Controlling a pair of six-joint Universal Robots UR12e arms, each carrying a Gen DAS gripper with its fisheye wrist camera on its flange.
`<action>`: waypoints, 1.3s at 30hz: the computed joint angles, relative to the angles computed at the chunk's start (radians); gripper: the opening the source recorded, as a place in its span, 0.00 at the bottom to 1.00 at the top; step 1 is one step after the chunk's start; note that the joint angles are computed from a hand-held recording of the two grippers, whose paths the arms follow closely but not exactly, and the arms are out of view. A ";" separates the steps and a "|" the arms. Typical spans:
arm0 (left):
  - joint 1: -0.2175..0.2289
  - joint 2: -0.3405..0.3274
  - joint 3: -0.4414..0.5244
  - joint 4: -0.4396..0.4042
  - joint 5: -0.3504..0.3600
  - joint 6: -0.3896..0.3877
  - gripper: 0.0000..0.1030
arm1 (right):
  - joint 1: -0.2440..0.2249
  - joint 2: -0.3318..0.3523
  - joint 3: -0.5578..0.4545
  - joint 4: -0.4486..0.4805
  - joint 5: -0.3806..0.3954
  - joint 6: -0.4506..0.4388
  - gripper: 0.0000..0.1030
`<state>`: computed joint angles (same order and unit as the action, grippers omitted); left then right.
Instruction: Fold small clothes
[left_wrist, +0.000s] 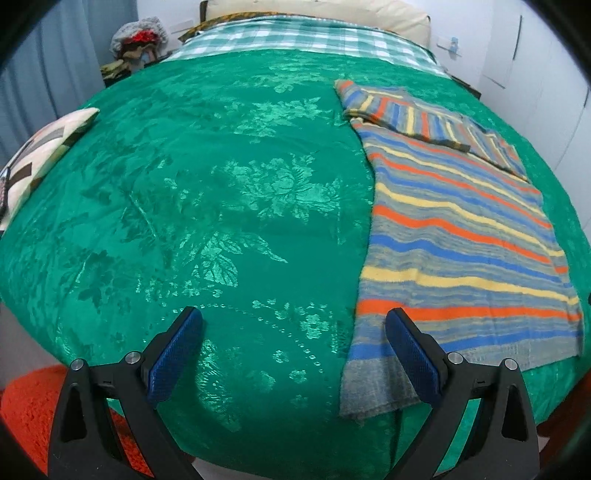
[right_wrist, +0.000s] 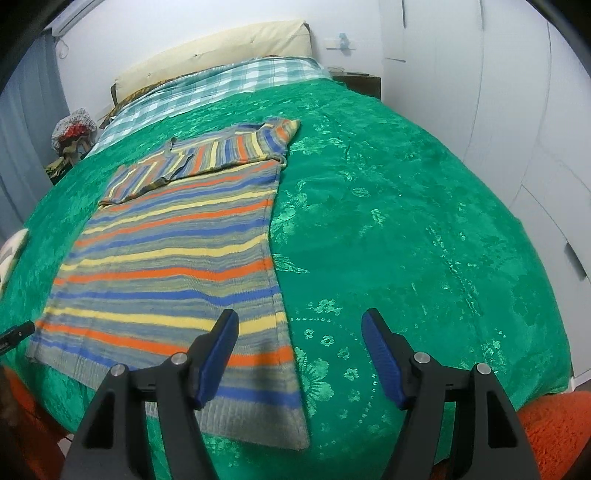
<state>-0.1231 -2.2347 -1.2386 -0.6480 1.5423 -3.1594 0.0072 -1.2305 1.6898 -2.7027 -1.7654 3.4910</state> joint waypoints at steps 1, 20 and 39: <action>0.000 -0.002 0.001 -0.002 0.002 -0.003 0.97 | 0.000 0.000 0.000 0.001 0.000 0.002 0.67; -0.003 -0.007 0.006 -0.003 0.019 0.006 0.97 | -0.003 0.011 -0.007 0.007 0.007 0.012 0.67; -0.005 -0.009 0.006 -0.005 0.030 0.020 0.97 | -0.002 0.013 -0.007 0.010 0.013 0.023 0.67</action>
<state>-0.1284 -2.2439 -1.2330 -0.6532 1.5727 -3.1394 0.0054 -1.2179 1.6823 -2.6925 -1.7524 3.5145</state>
